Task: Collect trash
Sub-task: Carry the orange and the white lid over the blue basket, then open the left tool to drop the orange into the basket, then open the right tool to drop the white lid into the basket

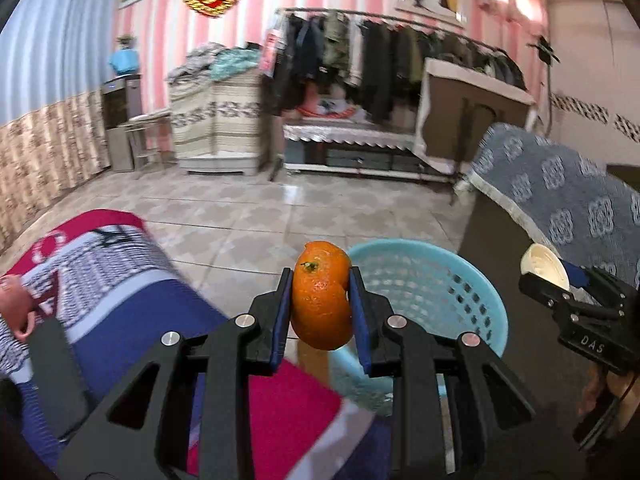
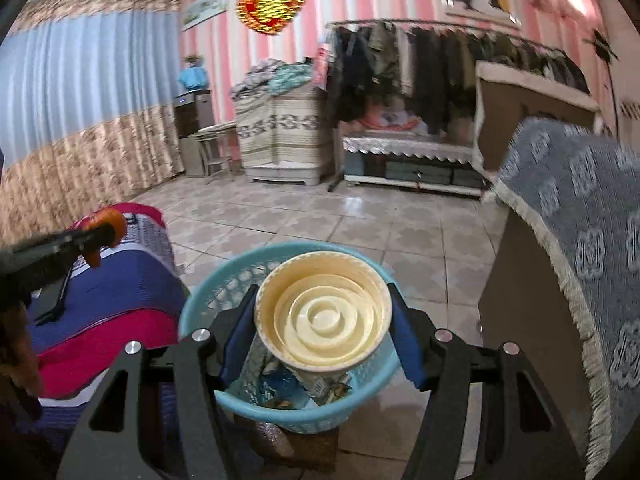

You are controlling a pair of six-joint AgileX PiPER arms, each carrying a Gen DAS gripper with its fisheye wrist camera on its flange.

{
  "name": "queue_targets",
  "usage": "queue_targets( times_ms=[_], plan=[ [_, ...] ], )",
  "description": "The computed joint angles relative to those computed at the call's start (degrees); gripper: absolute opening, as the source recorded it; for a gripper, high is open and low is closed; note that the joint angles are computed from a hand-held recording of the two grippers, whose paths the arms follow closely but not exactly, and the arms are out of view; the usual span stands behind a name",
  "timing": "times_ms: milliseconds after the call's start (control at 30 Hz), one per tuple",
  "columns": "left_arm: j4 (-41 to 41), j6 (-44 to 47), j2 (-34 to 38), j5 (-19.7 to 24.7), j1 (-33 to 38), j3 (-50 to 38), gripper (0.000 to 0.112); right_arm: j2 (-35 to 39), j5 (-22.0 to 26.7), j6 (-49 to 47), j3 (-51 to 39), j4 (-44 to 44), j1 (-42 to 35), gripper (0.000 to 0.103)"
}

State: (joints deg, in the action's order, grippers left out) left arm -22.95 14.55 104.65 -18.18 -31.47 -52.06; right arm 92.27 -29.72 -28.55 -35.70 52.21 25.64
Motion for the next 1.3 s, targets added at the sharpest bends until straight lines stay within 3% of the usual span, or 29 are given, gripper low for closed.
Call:
queue_targets(
  times_ms=[133,300,433,500,600,700,833,1200,1300],
  plan=[
    [1.08,-0.65,7.03,1.76,-2.2,-6.64,0.026,2.41,-0.45,9.17,1.07,-7.52,-3.73,0.061],
    [-9.94,11.85,15.9,6.11,-4.05,-17.35,0.027,5.52,-1.04,15.26,1.09,-12.7,-6.15,0.061],
    [-20.56,24.25,19.09,6.41,-4.66,-21.84,0.033,7.11,-1.29,17.76,1.26,-15.09,-7.07,0.061],
    [-25.96,29.12,19.28,5.88,-4.27,-22.83,0.058,7.4,-1.57,17.75,1.25,-15.33,-7.06,0.061],
    [-28.12,29.56,18.18,2.44,-3.56,-21.99,0.076,8.0,-1.83,17.19,0.57,-15.19,-6.78,0.061],
    [-33.8,34.72,16.44,-0.68,-2.58,-20.59,0.086,8.73,-1.56,16.9,-0.53,-15.42,-6.43,0.061],
    [-35.55,35.44,13.8,-1.23,-0.49,-18.81,0.091,10.22,-0.96,15.09,-2.93,-14.85,-5.2,0.061],
    [-28.43,23.89,6.22,-5.54,3.79,-6.59,0.096,18.98,5.2,6.66,-15.65,-8.82,-2.76,0.061],
    [-28.75,23.04,4.58,-5.75,4.95,-4.15,0.096,19.55,5.17,3.73,-17.34,-5.99,-2.38,0.081]
  ],
)
